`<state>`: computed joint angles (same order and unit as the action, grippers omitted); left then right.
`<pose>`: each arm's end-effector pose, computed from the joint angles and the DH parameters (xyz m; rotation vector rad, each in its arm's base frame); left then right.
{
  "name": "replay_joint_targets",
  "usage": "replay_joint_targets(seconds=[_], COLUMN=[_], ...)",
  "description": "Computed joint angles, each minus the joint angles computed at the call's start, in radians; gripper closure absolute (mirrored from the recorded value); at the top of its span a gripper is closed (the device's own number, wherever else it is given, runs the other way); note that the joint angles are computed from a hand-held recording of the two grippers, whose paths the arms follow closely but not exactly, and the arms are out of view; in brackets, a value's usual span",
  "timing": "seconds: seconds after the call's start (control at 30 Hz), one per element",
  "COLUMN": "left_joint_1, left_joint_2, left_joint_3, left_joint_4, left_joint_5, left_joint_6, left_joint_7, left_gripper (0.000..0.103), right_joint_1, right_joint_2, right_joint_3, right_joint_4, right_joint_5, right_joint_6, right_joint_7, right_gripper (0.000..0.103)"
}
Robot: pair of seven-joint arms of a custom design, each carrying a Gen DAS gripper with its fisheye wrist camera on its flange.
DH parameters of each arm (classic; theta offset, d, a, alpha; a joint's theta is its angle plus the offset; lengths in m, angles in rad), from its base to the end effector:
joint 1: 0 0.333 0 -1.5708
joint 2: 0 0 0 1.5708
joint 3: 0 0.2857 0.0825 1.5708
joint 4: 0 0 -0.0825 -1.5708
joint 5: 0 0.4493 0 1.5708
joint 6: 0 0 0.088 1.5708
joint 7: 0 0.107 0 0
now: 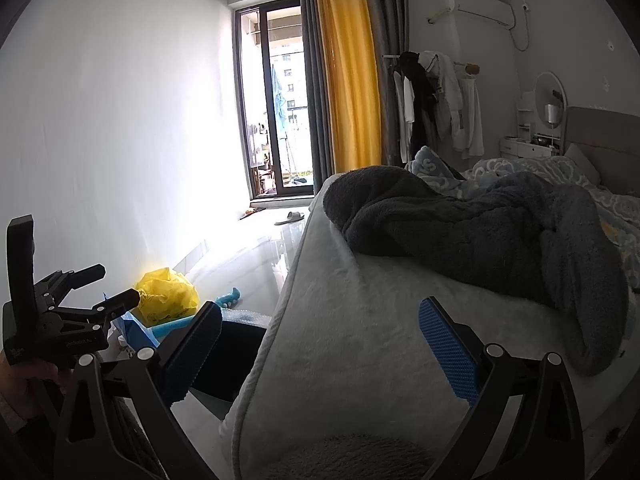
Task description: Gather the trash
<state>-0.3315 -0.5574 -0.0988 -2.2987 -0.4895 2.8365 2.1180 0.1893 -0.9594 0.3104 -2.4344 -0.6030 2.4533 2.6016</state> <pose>0.4705 -0.1988 0.6471 -1.0455 2.0181 -1.2241 0.3392 0.2289 0.6823 -1.2953 1.6519 -1.0478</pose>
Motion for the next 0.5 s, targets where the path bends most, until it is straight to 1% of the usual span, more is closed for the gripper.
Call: replay_joint_targets(seconds=[0.5], left_joint_1=[0.000], left_joint_2=[-0.001], left_joint_3=[0.000], left_joint_4=[-0.001], left_joint_5=[0.000], left_joint_6=[-0.003], left_joint_7=[-0.004], left_gripper=[0.003], right_joint_1=[0.001], right_joint_2=[0.003], right_joint_3=[-0.001], right_joint_4=[0.003], right_joint_5=[0.002], right_joint_6=[0.000], right_joint_7=[-0.005], right_gripper=[0.003])
